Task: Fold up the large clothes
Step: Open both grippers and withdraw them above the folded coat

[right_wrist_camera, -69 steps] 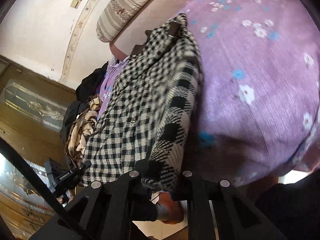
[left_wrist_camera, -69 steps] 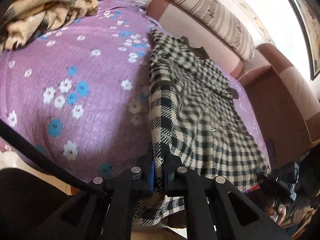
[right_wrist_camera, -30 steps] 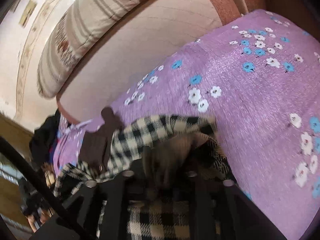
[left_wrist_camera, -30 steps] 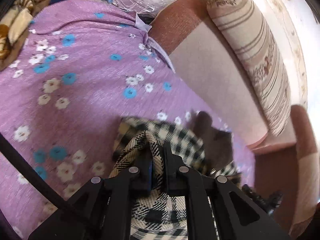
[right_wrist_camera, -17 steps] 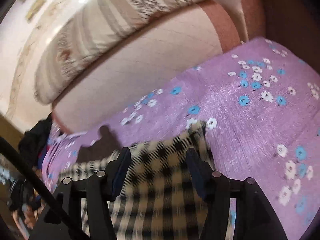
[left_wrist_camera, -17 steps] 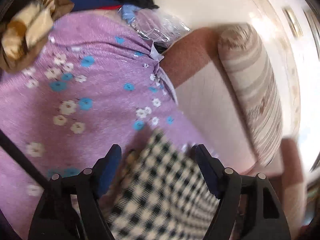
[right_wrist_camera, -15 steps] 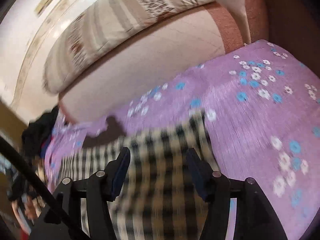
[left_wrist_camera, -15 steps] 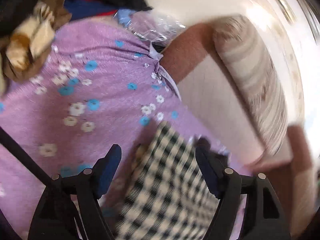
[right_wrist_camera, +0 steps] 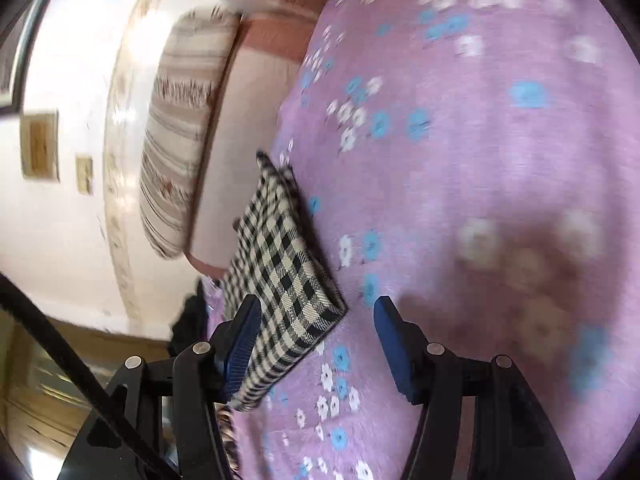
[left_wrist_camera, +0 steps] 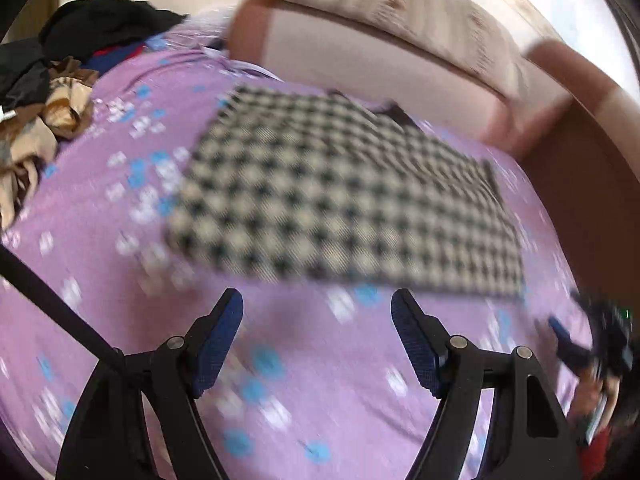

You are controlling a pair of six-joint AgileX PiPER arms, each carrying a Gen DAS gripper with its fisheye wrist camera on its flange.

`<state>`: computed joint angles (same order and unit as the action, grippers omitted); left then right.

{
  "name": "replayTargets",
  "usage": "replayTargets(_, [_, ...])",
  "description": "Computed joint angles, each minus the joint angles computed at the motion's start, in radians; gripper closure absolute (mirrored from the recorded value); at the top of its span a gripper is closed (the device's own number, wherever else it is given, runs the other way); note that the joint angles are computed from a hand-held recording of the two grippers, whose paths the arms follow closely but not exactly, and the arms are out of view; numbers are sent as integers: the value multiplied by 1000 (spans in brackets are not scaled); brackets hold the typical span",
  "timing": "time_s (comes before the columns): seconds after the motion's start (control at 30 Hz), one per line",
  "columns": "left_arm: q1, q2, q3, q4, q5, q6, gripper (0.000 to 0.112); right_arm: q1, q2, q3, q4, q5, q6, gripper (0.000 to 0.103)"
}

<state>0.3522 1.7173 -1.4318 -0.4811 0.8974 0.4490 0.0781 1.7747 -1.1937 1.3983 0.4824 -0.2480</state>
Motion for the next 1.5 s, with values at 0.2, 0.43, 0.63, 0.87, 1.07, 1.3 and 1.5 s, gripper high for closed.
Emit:
replayTargets(0.2, [-61,-282,385,-13,-138,35,37,59,-190,169,-31,37,-51,39])
replayTargets(0.43, [-119,-493,586,133,-181,-63,37,418,-252,96,-666,33,383,39])
replayTargets(0.63, [-155,-578,720,200,-203,-74,37,602,-284,111,-994,29,652,41])
replayTargets(0.87, [-176,-517,558,312,-232,-232,38,460,-207,-95,-1103,66,682,43])
replayTargets(1.07, [-167,-533,481,331,-204,-268,37,245,-293,53,-524,-129,370,43])
replayTargets(1.3, [-147,-564,534,90,-181,-59,37,67,-413,218,-468,-135,443,43])
replayTargets(1.5, [-6,-485,510,83,-184,-90,37,295,-247,-259,-1024,52,727,43])
